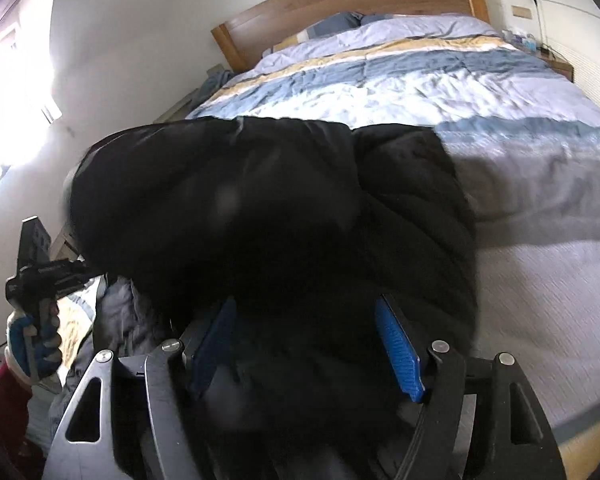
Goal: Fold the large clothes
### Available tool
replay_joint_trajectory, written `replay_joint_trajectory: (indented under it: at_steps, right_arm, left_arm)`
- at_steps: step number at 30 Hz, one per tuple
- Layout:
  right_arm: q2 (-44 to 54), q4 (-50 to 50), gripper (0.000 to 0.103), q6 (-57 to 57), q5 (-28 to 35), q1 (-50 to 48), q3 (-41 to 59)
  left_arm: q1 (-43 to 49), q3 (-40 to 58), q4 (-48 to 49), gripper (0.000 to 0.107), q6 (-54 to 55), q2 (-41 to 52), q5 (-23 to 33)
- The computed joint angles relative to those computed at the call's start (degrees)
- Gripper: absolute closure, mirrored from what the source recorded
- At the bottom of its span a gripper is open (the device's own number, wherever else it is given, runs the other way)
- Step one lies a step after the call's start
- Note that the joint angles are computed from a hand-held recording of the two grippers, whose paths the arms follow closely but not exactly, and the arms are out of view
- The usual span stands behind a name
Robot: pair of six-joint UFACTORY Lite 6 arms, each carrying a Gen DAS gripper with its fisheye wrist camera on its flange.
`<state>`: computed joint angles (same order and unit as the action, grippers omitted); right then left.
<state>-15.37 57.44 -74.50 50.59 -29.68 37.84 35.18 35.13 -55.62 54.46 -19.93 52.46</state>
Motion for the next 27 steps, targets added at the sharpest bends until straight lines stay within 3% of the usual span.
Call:
replay_joint_trajectory:
  at_steps: [3, 5, 6, 8, 15, 22, 25, 27]
  right_arm:
    - [-1.94, -2.03, 0.032, 1.05, 5.32, -4.94, 2.75]
    - [-3.04, -2.95, 0.032, 3.27, 6.58, -4.67, 5.52]
    - [-2.75, -2.92, 0.032, 4.49, 6.57, -3.71, 7.31]
    - [-0.76, -2.57, 0.032, 8.25, 4.85, 0.44, 12.14]
    - [13.89, -5.09, 0.031, 19.83, -5.48, 19.66, 31.67]
    - [32.73, -8.87, 0.030, 25.93, -10.51, 28.83, 49.46]
    - [39.47, -10.28, 0.030, 27.32, -11.34, 30.78, 54.40]
    - [41.01, -11.51, 0.030, 27.83, -12.55, 31.79, 53.90]
  left_arm:
    - [1.77, 3.34, 1.72, 0.092, -2.44, -2.13, 3.32]
    - [-1.08, 7.48, 2.44, 0.090, -6.01, -1.13, 1.93]
    - [-3.10, 10.62, 2.75, 0.086, -8.29, 0.19, 0.81]
    - [-6.36, 14.87, 3.60, 0.067, -11.76, 2.15, -1.32]
    - [-24.76, 37.80, 11.75, 0.066, -26.99, 20.91, -11.33]
    - [-36.02, 62.63, 22.56, 0.066, -39.42, 45.05, -14.42]
    - [-38.98, 68.29, 26.35, 0.066, -42.87, 51.41, -14.89]
    - [-39.94, 65.96, 25.61, 0.066, -41.34, 51.63, -16.57]
